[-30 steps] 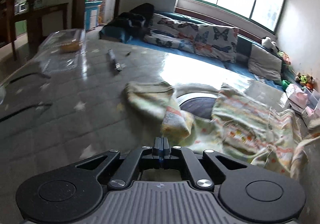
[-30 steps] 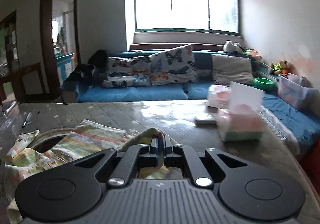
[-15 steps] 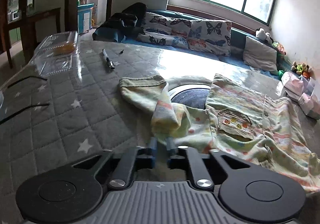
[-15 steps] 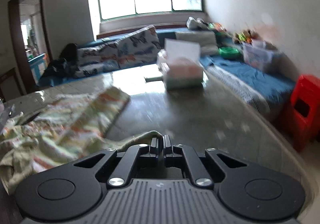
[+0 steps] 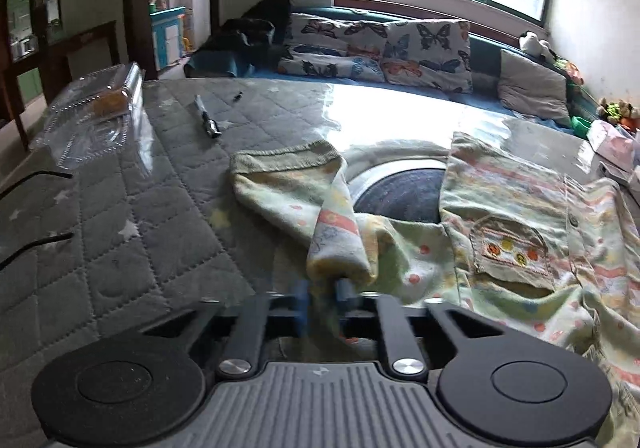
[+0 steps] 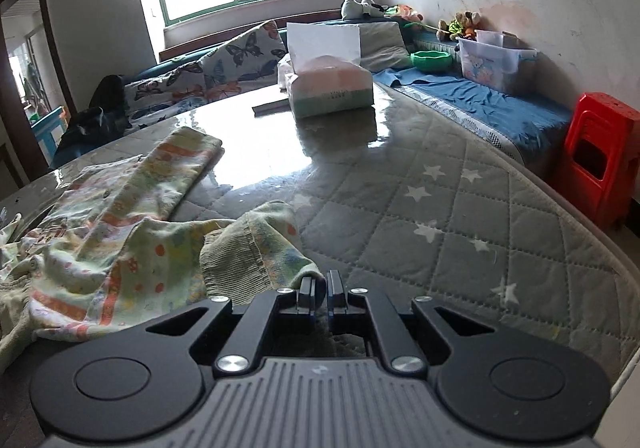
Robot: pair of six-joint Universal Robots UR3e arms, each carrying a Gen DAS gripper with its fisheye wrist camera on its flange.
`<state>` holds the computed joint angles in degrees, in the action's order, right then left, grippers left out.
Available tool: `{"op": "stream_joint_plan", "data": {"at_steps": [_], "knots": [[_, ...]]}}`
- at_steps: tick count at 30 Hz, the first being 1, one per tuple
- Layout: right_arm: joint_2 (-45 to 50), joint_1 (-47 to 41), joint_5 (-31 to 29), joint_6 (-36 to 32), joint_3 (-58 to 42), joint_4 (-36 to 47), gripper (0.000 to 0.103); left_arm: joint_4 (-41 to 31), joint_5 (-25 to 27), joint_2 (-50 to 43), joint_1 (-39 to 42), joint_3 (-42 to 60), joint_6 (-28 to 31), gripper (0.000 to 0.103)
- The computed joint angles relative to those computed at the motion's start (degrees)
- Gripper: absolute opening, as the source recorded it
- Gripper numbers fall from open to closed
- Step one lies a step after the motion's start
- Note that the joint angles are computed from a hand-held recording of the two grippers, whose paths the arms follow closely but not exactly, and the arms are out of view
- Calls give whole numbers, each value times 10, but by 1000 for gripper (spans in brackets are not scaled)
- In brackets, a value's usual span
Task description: Fold clothes
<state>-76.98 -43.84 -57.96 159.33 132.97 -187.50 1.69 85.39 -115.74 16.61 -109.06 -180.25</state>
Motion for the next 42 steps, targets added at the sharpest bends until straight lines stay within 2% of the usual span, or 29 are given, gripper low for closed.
{"op": "stream_joint_plan", "data": {"at_steps": [3,9,17,21,24,29,33,35,36,38,40,42], "knots": [[13,6,-7,6,-7,-5,6,15,-9,5,7,-17,3,3],[37,22,-21,14,-32,-14,7,35,-19,43,22,-71,-30,2],[79,60,-44,18,-98,0,10,84,-36,158,67,-231,-51,2],[89,64,-38,26,-117,5,17,80,-48,210,91,-291,-54,2],[78,33,-5,43,-104,1,29,70,-55,242,101,-317,-59,2],[73,-33,57,86,-105,30,41,75,-47,271,93,-349,-61,2],[68,-28,51,13,-100,54,41,61,-49,285,94,-352,-63,3],[65,-15,41,-23,-86,33,45,41,-55,292,101,-346,-64,7],[64,-8,36,-41,-80,23,51,28,-62,294,106,-339,-61,7],[63,6,27,-74,-70,4,53,24,-63,299,107,-340,-55,8],[70,21,24,-87,-74,-6,53,19,-62,312,108,-343,-48,9],[74,30,28,-93,-80,-7,54,15,-59,327,107,-350,-44,16]]}}
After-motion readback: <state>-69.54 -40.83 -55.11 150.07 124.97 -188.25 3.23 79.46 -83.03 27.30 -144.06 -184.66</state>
